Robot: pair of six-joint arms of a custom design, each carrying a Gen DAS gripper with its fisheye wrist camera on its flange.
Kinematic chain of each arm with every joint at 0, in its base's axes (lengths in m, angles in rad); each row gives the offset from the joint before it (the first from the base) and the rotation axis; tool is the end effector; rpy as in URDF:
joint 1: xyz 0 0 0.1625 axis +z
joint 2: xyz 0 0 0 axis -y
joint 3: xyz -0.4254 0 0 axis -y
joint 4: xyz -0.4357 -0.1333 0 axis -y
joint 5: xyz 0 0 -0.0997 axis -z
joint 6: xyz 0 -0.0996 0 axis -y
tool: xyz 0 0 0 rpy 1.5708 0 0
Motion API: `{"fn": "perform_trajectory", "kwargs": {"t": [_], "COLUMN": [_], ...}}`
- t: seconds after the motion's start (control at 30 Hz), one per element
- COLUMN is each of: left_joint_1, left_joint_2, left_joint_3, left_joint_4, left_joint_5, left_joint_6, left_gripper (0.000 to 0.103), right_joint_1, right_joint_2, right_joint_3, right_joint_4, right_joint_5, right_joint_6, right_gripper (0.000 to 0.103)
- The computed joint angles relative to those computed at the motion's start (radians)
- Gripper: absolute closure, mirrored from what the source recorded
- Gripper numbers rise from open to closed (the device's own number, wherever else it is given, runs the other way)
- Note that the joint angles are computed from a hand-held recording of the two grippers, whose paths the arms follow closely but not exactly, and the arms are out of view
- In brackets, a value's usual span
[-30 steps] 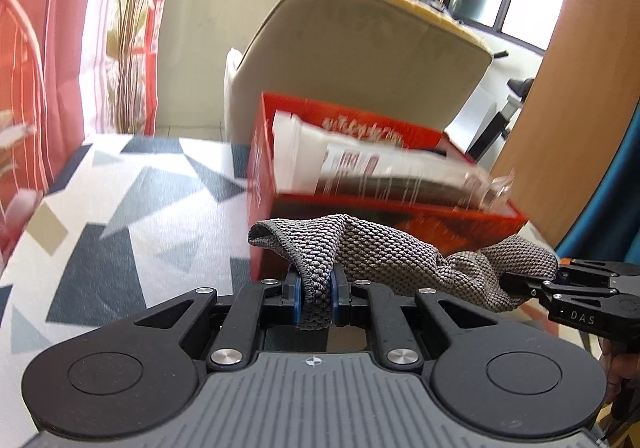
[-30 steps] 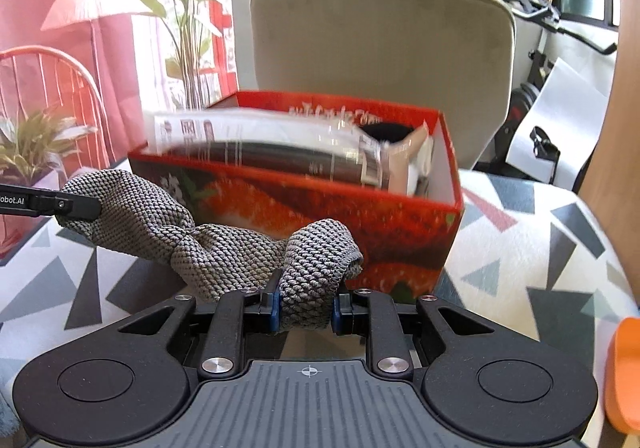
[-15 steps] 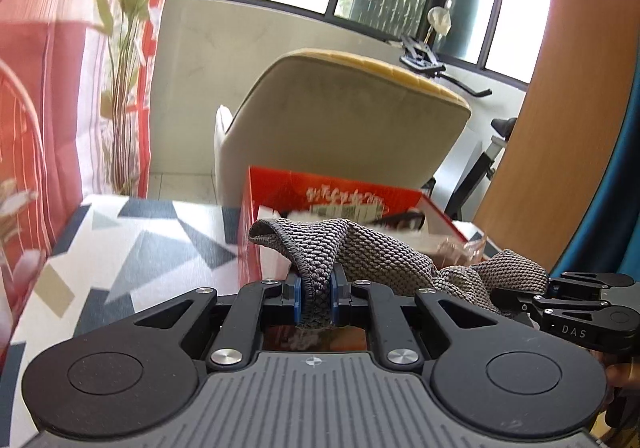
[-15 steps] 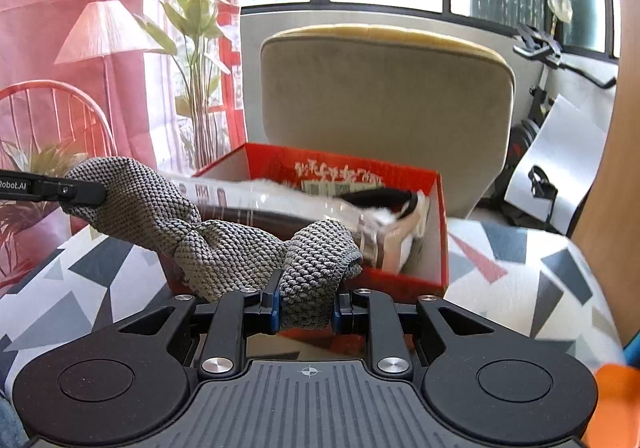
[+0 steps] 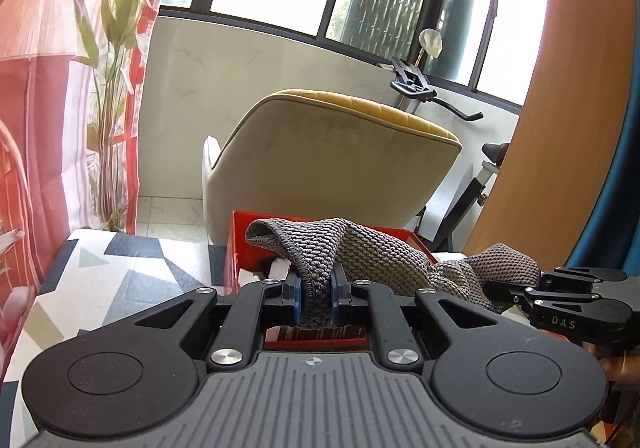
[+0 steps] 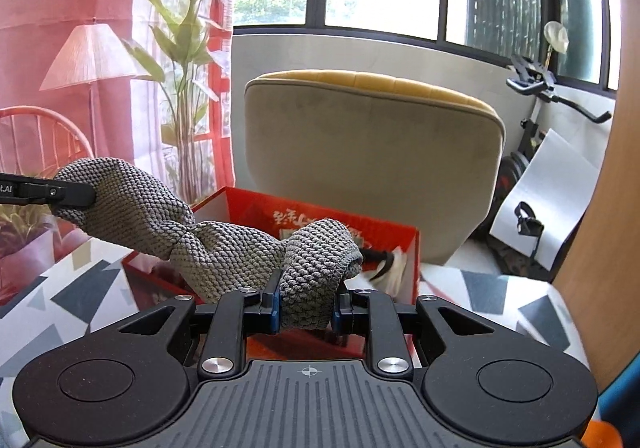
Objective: Organize soft objects
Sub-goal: 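Lift the grey towel with both grippers and carry it over the box, then lower the towel into the box and open both grippers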
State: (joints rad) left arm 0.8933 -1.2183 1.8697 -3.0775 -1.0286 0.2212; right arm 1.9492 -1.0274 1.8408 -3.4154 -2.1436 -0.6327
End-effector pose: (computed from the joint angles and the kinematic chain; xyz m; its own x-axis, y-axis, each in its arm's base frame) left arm -0.2467 -0.6013 0.3169 -0.7991 0.3399 -0.4959 0.6012 0.4474 -0.6621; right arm 0.3110 -0.5676 0.2526 -0.6561 -0.1842 0.7319 -0.7164 0.4569 -0.5272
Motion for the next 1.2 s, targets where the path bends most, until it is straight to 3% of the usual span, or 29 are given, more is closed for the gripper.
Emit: {"fn": "perform_trajectory", "kwargs": {"t": [0.5,0.83,1.2], "left_joint_1": [0.033,0.059,0.098], "left_joint_2": [0.103,0.195,0.307], "left_joint_3": [-0.123,-0.233,-0.398], "left_joint_4": [0.032,0.069,0.218], "left_joint_5": [-0.025,-0.036,-0.031], "left_joint_6": [0.009,0.002,-0.046], "left_gripper": [0.089,0.089,0.089], "right_joint_1": [-0.038,-0.090,-0.137], "right_joint_2": [0.047,0.092,0.183], "right_joint_3": [-0.107,-0.218,-0.367], "right_joint_4": [0.055,0.107,0.208], "right_joint_5": [-0.006,0.037,0.014], "right_joint_6": [-0.012,-0.015,0.006], "right_gripper": [0.083,0.083,0.083]}}
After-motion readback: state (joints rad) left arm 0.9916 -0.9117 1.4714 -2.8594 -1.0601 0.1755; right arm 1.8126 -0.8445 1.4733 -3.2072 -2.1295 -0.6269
